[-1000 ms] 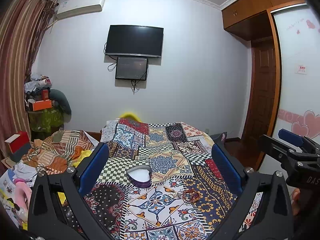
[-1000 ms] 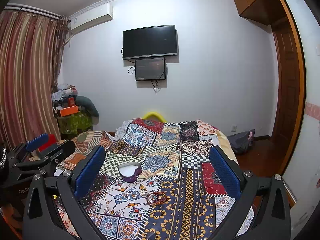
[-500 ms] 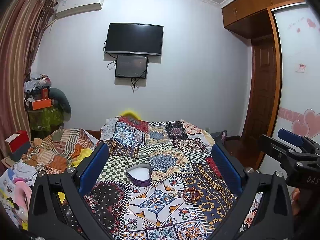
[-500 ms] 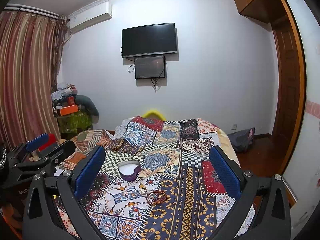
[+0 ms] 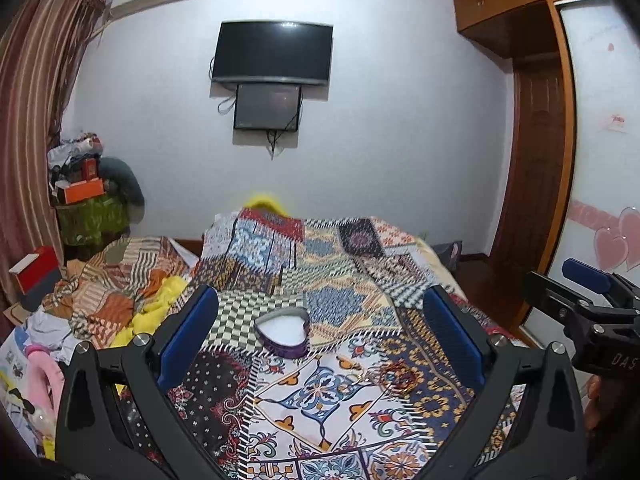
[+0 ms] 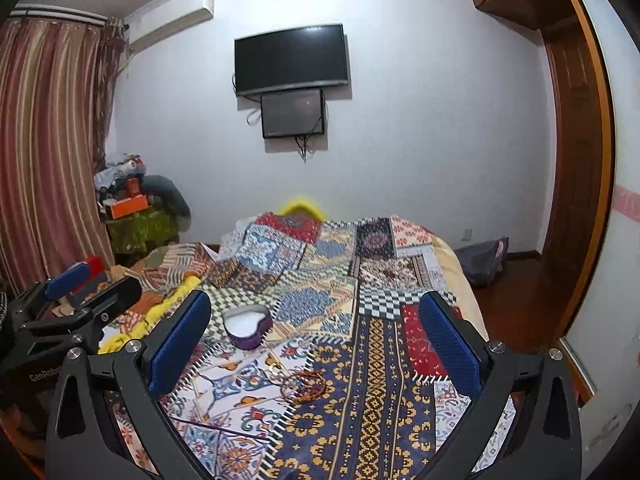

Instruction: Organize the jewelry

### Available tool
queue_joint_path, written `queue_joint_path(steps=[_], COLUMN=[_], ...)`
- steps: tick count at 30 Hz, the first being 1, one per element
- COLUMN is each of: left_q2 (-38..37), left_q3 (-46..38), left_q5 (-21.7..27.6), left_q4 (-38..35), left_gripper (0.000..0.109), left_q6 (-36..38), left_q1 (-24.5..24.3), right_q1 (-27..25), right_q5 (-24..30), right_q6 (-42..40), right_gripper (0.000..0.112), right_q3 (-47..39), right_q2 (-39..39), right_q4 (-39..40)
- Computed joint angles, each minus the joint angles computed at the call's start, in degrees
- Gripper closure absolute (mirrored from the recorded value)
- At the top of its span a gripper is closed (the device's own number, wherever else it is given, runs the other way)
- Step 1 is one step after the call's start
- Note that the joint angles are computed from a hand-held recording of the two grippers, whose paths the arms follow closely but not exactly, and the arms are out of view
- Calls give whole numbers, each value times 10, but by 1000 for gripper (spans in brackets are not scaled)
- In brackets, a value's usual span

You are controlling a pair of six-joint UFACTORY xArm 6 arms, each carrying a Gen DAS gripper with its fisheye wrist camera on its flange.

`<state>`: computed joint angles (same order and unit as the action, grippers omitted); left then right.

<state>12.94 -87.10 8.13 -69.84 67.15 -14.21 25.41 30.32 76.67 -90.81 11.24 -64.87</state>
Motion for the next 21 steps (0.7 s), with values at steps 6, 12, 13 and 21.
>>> queue_joint_path(steps=[6,12,13,21], left_q2=[62,119,128,198], left_q3=[-22,-55,-63,-129], left_q5=[-3,35,46,138], left_q4=[189,314,324,403], left_gripper=[6,6,6,6], left_q6=[-176,-283,-292,-389], left_q1=[9,23,25,38], right_q1=[-22,-34,-35,-49], right_q5=[1,20,22,22], right_q6=[-58,-134,-144,-255], right_gripper=[9,9,9,9], right_q3=[-9,-22,-23,-29], right_q2=[34,68,72,108], right_q4=[75,164,174,287])
